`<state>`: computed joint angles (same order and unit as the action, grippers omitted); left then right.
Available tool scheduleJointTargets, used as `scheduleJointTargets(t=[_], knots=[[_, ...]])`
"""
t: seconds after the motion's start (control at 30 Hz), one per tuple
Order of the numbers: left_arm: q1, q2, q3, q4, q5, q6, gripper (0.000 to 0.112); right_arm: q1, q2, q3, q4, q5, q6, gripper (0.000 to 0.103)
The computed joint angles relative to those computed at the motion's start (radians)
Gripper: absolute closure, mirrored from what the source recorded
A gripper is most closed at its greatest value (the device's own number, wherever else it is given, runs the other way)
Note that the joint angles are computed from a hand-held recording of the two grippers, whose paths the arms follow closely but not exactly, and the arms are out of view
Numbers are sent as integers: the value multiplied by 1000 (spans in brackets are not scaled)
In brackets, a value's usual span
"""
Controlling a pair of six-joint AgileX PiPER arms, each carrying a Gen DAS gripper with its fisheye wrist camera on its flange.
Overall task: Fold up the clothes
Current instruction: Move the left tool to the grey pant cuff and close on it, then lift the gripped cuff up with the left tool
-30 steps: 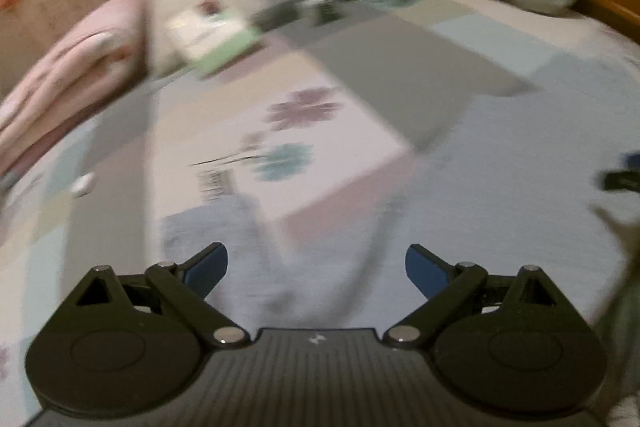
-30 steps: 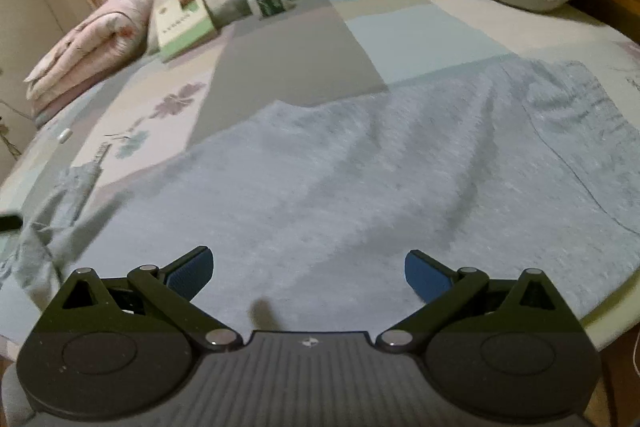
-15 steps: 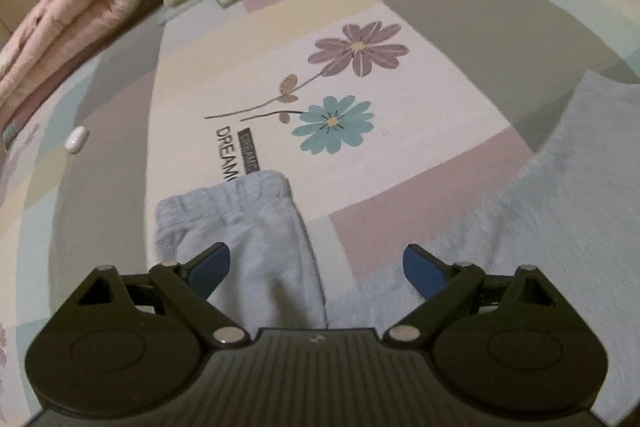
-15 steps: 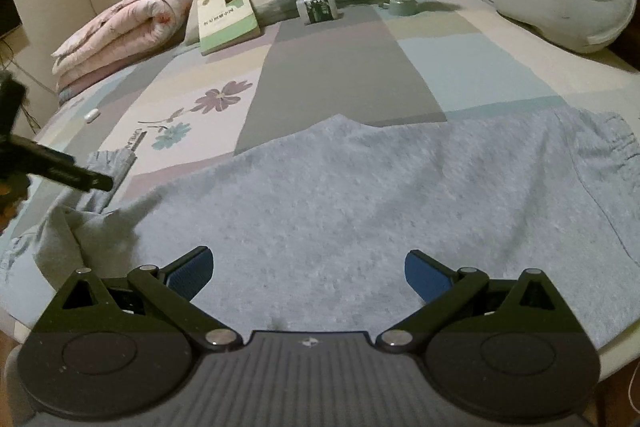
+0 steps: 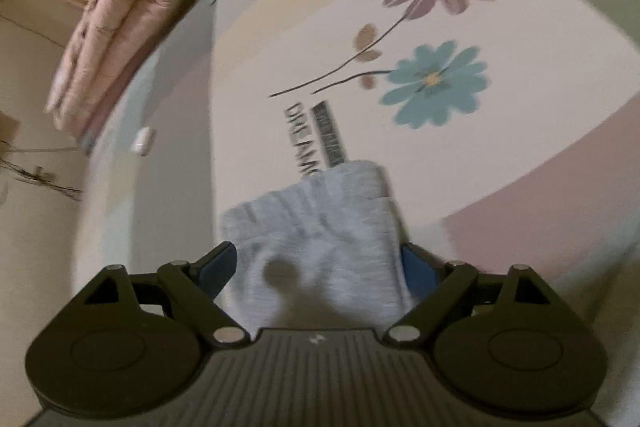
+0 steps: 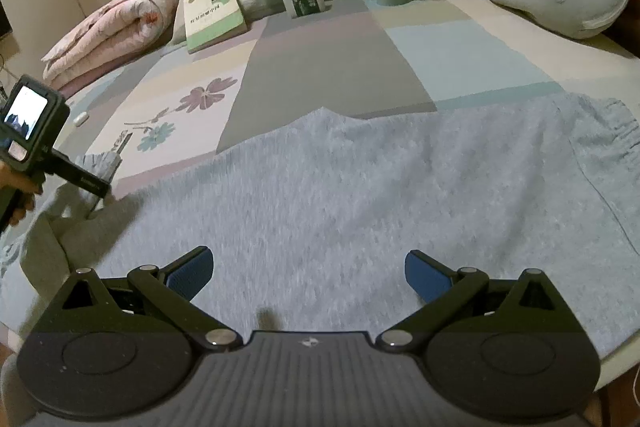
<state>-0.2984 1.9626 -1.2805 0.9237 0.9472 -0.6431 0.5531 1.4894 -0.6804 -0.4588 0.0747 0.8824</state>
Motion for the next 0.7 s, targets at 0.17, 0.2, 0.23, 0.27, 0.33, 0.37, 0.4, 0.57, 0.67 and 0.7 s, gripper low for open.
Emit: scheduleJointTargets(t=[0.17, 0.2, 0.23, 0.27, 0.33, 0.37, 0.4, 0.57, 0.67, 0.7], knots=[[-9, 53, -45, 39, 58, -10, 22, -13, 1, 10, -61, -12, 70, 0], [-16, 68, -58, 55, 72, -20, 21, -15, 3, 10, -35, -17, 46, 0], [-22, 81, -69, 67, 84, -22, 21, -13, 3, 10, -22, -14, 35, 0], [-27, 89, -77, 75, 96, -16, 21, -11, -2, 12, -49, -8, 64, 0], [-33, 82, -72, 92, 112, -6, 21, -4, -17, 21, -161, 5, 174, 0], [-36, 70, -59, 106, 118, -5, 21, -4, -26, 25, -203, 8, 218, 0], [-38, 52, -35, 130, 124, -10, 21, -5, -35, 31, -243, 8, 260, 0], [-11, -51, 57, 162, 121, -3, 21, 5, -49, 31, -306, 11, 347, 0], [8, -115, 113, 173, 113, -3, 21, 29, -58, 26, -180, 13, 215, 0], [13, -137, 137, 178, 109, -7, 21, 42, -62, 24, -180, 18, 212, 0]])
